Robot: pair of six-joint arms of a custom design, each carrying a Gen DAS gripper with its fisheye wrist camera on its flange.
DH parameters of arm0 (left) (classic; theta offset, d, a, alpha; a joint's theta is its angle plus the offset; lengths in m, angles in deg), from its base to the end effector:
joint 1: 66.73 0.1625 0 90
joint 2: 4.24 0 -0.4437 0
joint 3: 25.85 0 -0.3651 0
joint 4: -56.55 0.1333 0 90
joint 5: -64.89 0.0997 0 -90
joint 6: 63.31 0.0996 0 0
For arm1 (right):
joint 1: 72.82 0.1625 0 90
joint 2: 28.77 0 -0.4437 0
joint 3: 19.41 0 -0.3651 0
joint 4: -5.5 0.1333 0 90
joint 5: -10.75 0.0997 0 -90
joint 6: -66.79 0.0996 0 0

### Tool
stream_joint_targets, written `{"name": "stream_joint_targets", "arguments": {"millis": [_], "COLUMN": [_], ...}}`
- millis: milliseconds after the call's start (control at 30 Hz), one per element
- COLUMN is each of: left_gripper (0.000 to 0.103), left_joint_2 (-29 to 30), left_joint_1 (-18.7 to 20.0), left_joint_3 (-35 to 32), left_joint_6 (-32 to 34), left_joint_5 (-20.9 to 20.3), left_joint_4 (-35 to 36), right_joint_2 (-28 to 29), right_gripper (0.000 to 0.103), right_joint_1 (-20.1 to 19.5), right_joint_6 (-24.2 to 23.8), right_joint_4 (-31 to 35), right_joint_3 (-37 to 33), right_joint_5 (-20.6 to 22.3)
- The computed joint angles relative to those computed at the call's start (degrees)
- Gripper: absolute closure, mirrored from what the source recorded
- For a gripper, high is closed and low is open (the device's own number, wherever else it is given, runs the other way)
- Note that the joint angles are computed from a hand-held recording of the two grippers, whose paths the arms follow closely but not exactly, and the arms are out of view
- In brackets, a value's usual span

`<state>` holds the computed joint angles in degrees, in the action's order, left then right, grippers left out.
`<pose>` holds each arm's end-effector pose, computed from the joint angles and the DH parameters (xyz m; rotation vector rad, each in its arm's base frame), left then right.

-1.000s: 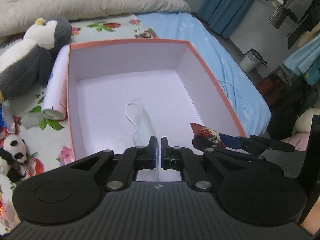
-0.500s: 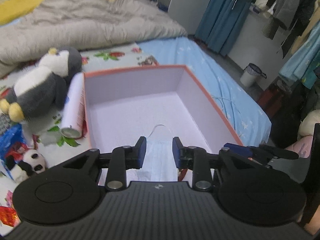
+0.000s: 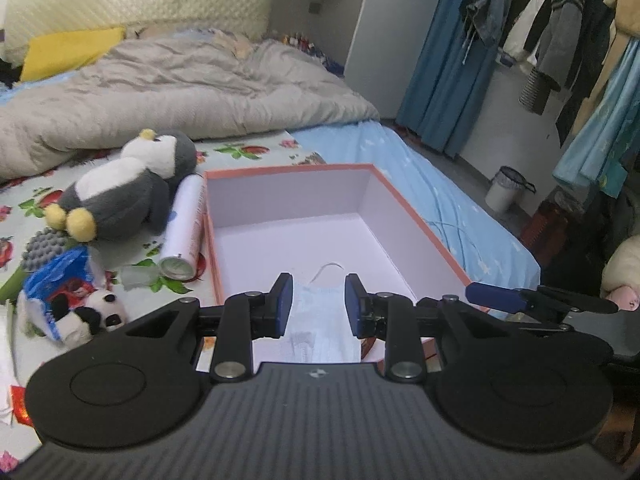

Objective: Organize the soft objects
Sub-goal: 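Move both tools back toward the remaining clutter on the bed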

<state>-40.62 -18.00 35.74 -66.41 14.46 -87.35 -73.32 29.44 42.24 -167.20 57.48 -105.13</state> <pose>-0.3876 -0.7400 0.2507 0.6066 2.4643 -0.9417 0.2486 -0.7209 0.2981 0.5132 -2.3655 1.0657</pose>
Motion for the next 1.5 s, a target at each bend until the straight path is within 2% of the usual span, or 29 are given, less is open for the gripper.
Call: {"name": "stream_joint_targets", "arguments": {"millis": [333,633,767,867,1100,1267,1400,1500], "left_gripper": [0.07,0.07,0.07,0.07,0.07,0.07,0.07,0.07], "left_joint_2": [-9.1,-16.48,-20.24,-22.67,-27.94,-31.4,-33.2,-33.54], "left_joint_1": [-2.6,-4.67,-5.42,-6.36,-7.96,-8.61,-8.33,-7.51], "left_joint_3": [15.8,27.62,32.55,36.09,42.47,46.78,48.61,48.66], "left_joint_6": [-4.81,-9.24,-14.52,-17.08,-23.22,-30.82,-35.3,-36.18], "left_joint_5": [2.66,6.6,7.26,9.7,14.39,17.4,17.57,17.33], "left_joint_4": [-9.23,-11.67,-11.73,-12.05,-9.96,-6.66,-4.25,-2.88], "right_joint_2": [-3.56,-5.13,-5.75,-6.41,-6.41,-5.84,-5.27,-4.71], "right_gripper": [0.039,0.039,0.039,0.039,0.039,0.039,0.039,0.039], "right_joint_1": [1.23,2.96,3.82,4.17,5.58,6.19,6.61,6.57], "right_joint_6": [0.7,0.23,0.2,1.66,1.73,1.68,0.96,1.07], "right_joint_4": [-5.28,-6.8,-7.21,-6.18,-4.42,-1.29,-0.06,0.85], "right_joint_3": [8.28,13.71,16.15,17.79,19.91,20.2,20.46,20.14], "right_joint_5": [2.4,4.0,4.89,6.57,8.95,11.02,11.14,10.59]}}
